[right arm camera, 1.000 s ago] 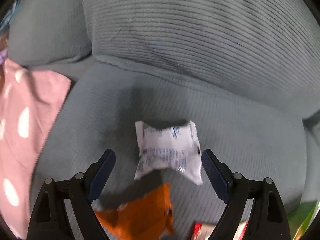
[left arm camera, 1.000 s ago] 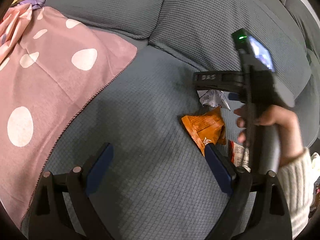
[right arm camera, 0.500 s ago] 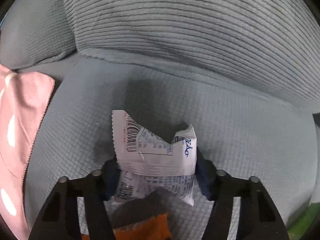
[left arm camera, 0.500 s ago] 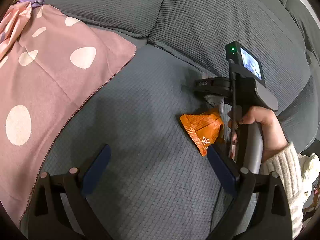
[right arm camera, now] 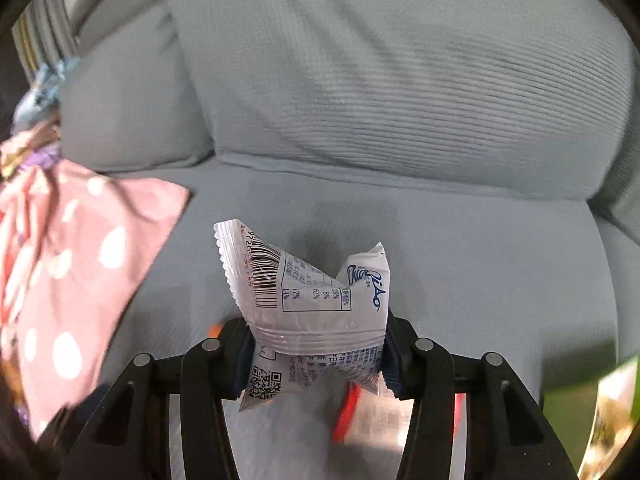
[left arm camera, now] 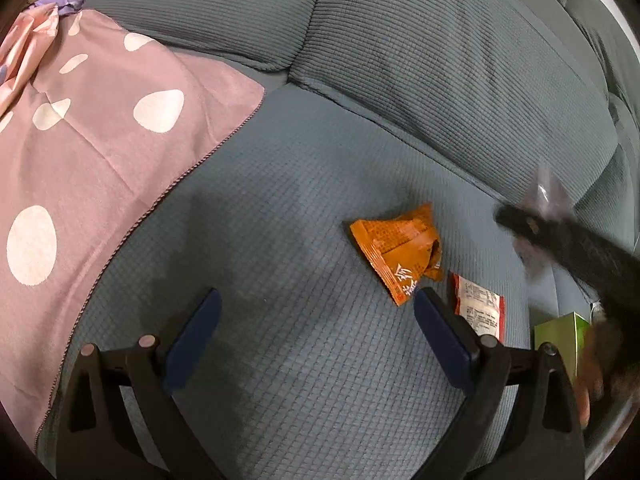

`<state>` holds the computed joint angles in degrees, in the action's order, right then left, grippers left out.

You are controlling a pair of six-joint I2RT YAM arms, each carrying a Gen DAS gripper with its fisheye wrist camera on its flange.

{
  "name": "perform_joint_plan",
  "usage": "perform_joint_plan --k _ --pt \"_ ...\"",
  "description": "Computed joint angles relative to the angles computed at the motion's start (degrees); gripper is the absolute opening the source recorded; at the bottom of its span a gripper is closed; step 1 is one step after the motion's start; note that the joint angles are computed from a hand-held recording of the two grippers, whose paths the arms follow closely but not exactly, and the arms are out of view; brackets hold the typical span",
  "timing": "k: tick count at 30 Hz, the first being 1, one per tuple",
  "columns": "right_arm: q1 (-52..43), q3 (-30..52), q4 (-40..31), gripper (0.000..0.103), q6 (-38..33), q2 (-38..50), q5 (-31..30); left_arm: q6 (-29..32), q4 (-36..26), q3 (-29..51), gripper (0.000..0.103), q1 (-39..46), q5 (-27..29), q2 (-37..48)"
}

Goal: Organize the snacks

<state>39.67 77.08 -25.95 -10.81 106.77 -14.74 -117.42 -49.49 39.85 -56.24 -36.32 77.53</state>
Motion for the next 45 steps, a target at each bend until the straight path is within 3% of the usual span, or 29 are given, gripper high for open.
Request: perform_joint_plan --k 2,10,14,20,28,31,37,45 --pt "-2.5 -4.7 -0.1 0.052 0.3 -2.8 -3.1 0.1 0.1 0.5 0.097 -0.2 0.0 0.9" --pt "-5.9 -14.7 1.1 0.052 0.5 -4.6 -0.7 -1.1 4.6 0.0 0.096 -0.9 -0.1 2.8" --pt "-5.2 -19.7 3.1 0.052 -0.5 -6.6 5.4 0.9 5.2 1.5 0.096 -0.9 0.3 4.9" --pt "-5.5 -17.9 0.1 0.059 -1.1 -4.6 4.1 1.2 5.7 1.3 0.096 -0.6 1.1 5.4" --pt "-11.8 -18.4 -3.1 0.079 -3.7 -8.0 -6.2 1.7 5.3 3.1 0.096 -1.5 1.0 6.9" --pt "-13.2 -18.8 -3.0 0.08 -4.8 -9.2 -9.3 2.7 4.9 4.9 0.096 -1.7 1.2 8.8" --pt "-20.0 -17.6 -3.0 0.08 -2.6 -8.9 -22.4 6.3 6.4 7.5 0.096 -2.7 1.0 11.4" --pt "-20.4 -14.3 -4.8 0.08 1.5 -3.4 -25.6 16.8 17.9 7.5 0.093 -4.2 3.9 12.4"
